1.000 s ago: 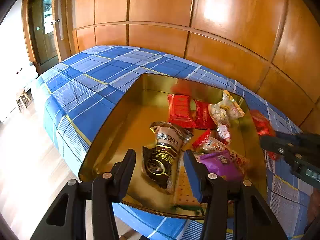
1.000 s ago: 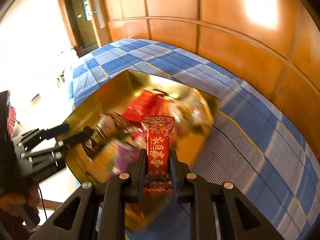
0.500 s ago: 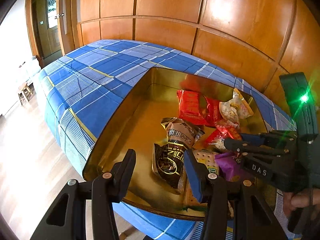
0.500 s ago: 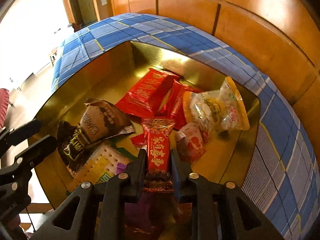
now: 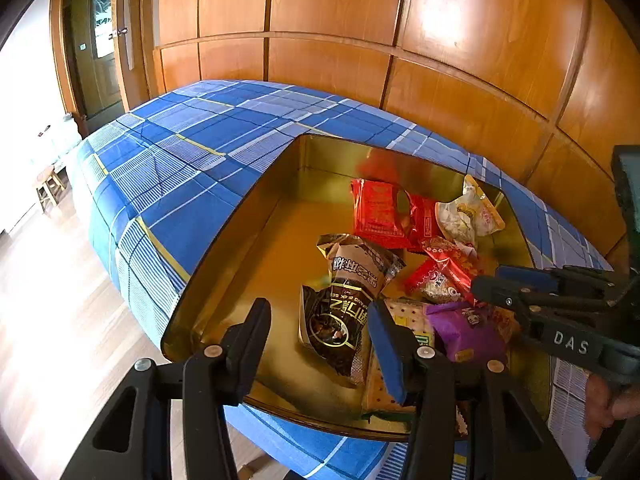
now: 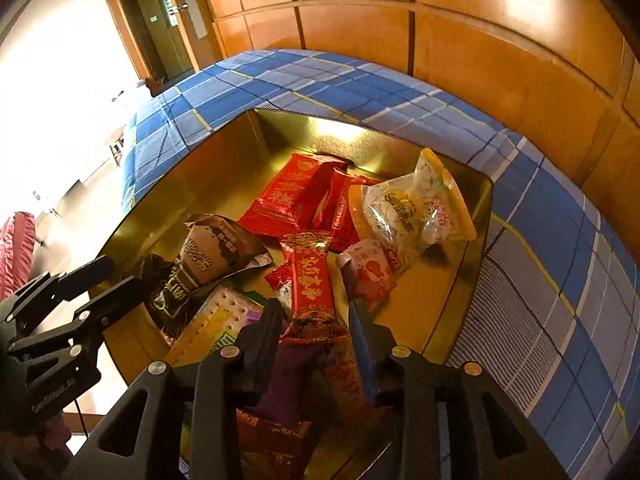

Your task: Organize snacks

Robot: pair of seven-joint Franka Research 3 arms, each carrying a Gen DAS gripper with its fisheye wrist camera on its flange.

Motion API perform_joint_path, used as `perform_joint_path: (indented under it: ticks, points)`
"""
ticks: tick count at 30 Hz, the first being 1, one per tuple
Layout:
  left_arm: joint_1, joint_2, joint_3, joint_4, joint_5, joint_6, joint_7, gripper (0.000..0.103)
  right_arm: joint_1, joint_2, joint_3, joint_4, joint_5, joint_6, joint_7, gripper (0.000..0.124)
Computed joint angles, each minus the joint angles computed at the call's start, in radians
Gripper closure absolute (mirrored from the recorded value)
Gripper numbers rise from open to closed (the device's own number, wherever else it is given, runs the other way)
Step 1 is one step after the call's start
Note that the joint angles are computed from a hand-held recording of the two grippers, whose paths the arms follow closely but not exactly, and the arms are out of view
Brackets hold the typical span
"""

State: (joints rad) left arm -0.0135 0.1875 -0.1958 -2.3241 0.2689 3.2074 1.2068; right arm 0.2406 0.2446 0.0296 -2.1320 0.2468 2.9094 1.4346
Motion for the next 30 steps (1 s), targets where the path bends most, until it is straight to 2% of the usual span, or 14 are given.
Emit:
perform_joint_path:
  ticks: [5,7,12,17,21,30]
  points:
    - [0.001,-0.001,-0.001,-0.001,0.001,0.005,-0.002,0.052,0.058,0.029,-0.045,0.025,-0.115,0.007,0.055,0.112]
    - [0.005,-0.001,-0.007,0.0,0.0,0.003,0.0,0.052,0.1,0.043,-0.088,0.034,-0.192,0.026,0.113,0.112]
    - [-0.002,-0.006,-0.003,-0.003,0.004,0.009,0.001,0.048,0.141,0.06,-0.145,0.06,-0.294,0.005,0.219,0.112]
    - [0.018,-0.012,-0.032,-0.013,0.002,0.018,0.012,0.047,0.104,0.05,-0.119,0.045,-0.304,-0.028,0.249,0.112]
    - [0.019,-0.016,-0.038,-0.016,0.003,0.019,0.017,0.047,0.078,0.032,-0.087,0.018,-0.277,-0.003,0.23,0.112]
    - [-0.023,-0.038,0.0,-0.034,0.023,0.031,0.006,0.047,0.067,-0.017,-0.068,-0.043,-0.235,0.048,0.233,0.108]
